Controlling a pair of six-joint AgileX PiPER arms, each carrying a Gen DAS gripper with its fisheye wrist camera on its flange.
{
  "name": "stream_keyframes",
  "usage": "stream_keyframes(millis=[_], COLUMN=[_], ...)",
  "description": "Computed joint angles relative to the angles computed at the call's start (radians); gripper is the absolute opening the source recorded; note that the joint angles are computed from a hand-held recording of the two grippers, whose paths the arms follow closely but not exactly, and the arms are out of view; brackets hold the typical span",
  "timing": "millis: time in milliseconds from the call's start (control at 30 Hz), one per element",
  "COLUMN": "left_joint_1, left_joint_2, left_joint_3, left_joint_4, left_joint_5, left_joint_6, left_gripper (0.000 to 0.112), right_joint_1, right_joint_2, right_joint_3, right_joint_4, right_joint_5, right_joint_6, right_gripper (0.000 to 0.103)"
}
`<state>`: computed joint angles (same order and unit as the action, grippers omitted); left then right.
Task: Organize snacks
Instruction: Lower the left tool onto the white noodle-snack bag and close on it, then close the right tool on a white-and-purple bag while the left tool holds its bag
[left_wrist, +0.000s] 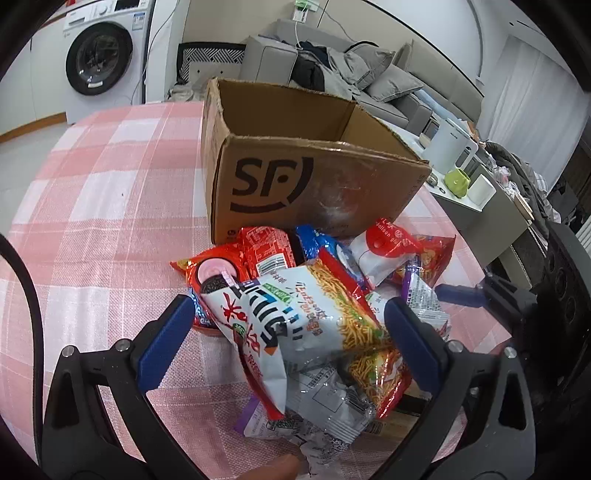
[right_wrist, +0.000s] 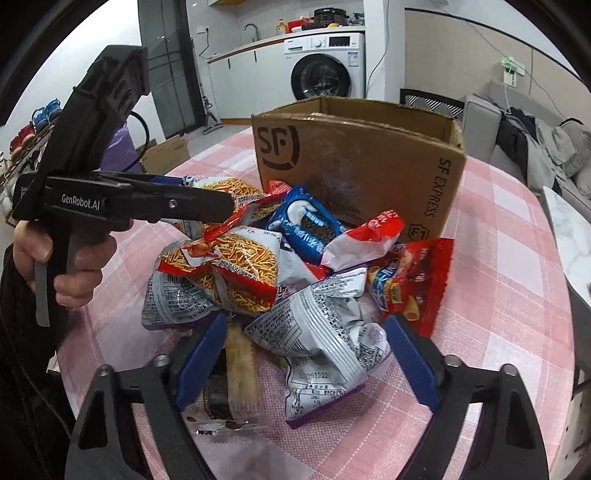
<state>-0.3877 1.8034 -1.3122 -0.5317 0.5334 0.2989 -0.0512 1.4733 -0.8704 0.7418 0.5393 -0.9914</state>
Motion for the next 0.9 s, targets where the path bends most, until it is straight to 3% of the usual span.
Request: stream_keyframes(millis=[133, 333, 567, 900], left_joint_1=[0.033, 0.030, 0.038, 0.060], left_joint_2=[0.022, 0.017, -0.007, -0.039], left_joint_3=[-0.012, -0.002, 0.026, 0.078], left_joint_4=[-0.107, -0.124, -0.164, -0.237], left_joint_5=[0.048, 0.037, 0.028, 0.006], left_joint_6=[0.075, 0.101, 0.141, 0.213], left_gripper=[0.094, 0.085, 0.063, 0.054], right_joint_1=[0.023, 0.024, 0.027, 0.027], right_joint_2=[0.037, 0.059, 0.058, 0.043], right_joint_3=[-0.020, -0.033, -0.031, -0.013], right_joint_4=[-0.022, -0.011, -0.025, -0.040], right_joint_5=[-0.016, -0.017, -0.022, -0.035], right_joint_6=[0.021, 0.008, 0.018, 0.041], right_gripper=[0.080, 0.080, 0.080, 0.080])
